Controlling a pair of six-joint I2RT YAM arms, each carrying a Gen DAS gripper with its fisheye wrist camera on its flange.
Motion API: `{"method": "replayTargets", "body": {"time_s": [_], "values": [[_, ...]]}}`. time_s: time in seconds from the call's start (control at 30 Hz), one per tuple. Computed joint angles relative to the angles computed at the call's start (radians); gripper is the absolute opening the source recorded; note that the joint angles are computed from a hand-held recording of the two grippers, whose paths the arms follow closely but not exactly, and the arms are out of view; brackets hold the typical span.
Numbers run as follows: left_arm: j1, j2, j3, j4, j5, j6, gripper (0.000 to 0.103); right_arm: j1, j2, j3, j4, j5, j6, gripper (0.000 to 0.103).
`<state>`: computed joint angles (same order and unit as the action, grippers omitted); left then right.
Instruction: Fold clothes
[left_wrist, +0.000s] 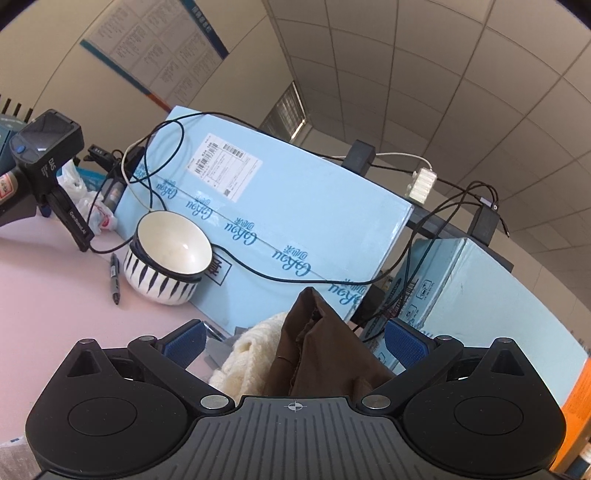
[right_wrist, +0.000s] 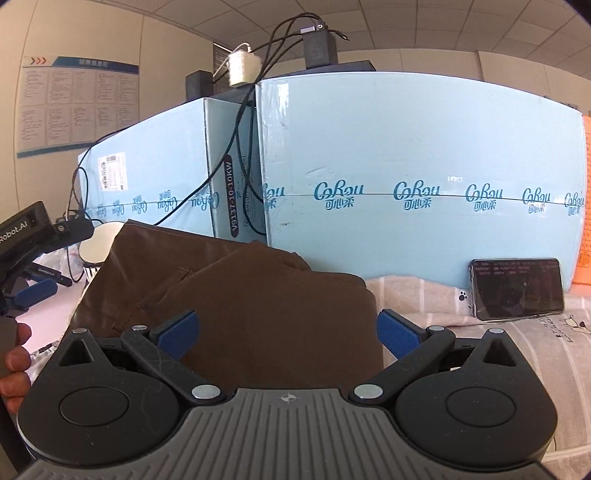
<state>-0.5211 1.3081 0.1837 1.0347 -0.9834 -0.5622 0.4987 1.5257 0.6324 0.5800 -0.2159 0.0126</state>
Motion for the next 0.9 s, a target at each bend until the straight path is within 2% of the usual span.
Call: {"method": "replayTargets", "body": {"time_s": [0.13, 0.2, 0.27, 0.47, 0.63, 0.8, 0.83, 0.9], "values": [[-0.035, 0.092, 0.022, 0.108, -0.035, 0.126, 0.103, 0.004, 0.02, 0.006, -0.026, -0.006, -0.005, 0.103], [-0.039, 0.101, 0.035, 0.088, -0.033, 0.136, 0.103, -0.002, 0.018, 0.002, -0.019, -0.007, 0.009, 0.103], [-0.032, 0.086, 0.042, 0.044, -0.01, 0.12, 0.103, -0.006, 0.018, 0.005, -0.026, -0.005, 0.024, 0.103], [-0.023, 0.051, 0.029, 0.018, 0.02, 0.083, 0.103, -0.002, 0.018, 0.011, -0.055, 0.016, 0.027, 0.103], [-0.004, 0.01, 0.0, 0.032, 0.021, 0.03, 0.103, -0.004, 0.011, 0.014, -0.078, 0.032, 0.031, 0.103], [0.11, -0.143, -0.031, -0.14, 0.152, -0.172, 0.103, 0.015, 0.014, 0.04, -0.127, 0.025, 0.003, 0.103], [0.142, -0.166, -0.034, -0.163, 0.208, -0.181, 0.103, 0.021, 0.015, 0.046, -0.139, 0.024, -0.004, 0.103], [0.186, -0.195, -0.031, -0.197, 0.275, -0.177, 0.103, 0.013, -0.017, 0.044, -0.178, -0.055, -0.021, 0.103]]}}
